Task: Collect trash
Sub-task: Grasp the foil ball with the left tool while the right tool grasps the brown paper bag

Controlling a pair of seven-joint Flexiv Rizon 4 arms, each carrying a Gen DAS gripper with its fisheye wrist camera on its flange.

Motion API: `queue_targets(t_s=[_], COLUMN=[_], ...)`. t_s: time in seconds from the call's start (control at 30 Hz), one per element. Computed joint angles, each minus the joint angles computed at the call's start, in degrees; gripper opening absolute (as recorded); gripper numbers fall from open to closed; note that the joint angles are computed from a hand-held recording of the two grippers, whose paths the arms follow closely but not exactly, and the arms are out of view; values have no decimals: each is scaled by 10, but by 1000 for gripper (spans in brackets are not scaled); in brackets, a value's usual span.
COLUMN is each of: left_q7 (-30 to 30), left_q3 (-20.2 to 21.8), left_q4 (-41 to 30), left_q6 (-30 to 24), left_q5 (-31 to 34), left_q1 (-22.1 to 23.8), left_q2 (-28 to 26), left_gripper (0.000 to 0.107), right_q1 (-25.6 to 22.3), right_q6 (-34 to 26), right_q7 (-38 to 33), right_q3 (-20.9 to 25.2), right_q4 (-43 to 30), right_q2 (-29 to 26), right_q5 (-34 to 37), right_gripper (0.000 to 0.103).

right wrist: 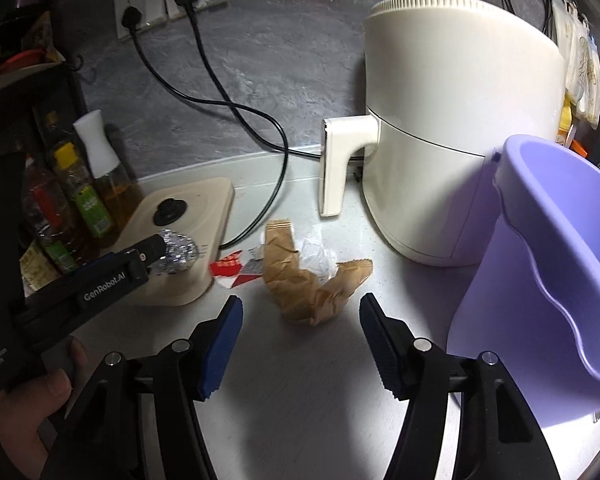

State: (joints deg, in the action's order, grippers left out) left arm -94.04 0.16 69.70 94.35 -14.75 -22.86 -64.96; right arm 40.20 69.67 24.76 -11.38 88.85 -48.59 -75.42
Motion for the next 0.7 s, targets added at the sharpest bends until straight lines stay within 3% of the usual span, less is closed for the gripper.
queue_targets(t_s=[0.1,0.23,0.57,0.6,0.63,0.7], left_q7=[1,-10,-43,-42,-41,-40], left_q3=[-3,5,17,13,9,0], left_q4=[-36,-65,-43,-38,-34,-25], left_q6=[-21,-47,-26,-25,-24,-19], left_q5=[-4,-5,5,6,7,7], left_q1=[1,-3,-1,1,4,9], left_q2=[-22,-39,-29,-26,-23,-18], left_gripper=[66,46,45,45,45,45], right_q1=[-6,-3,0,-2,-9,-16], right_q6=[-10,-19,-52,-56,-52,-45], right_q7=[-31,-66,-194,-212,-235,-264], right_q3=[8,6,8,12,23,36], right_q4=[-18,-38,-102,-109,-118,-122], right_q2=[-16,-36,-91,-98,-105,-107], right_q5=[33,78,210,224,243,272], right_gripper=[60,65,71,68,46,20])
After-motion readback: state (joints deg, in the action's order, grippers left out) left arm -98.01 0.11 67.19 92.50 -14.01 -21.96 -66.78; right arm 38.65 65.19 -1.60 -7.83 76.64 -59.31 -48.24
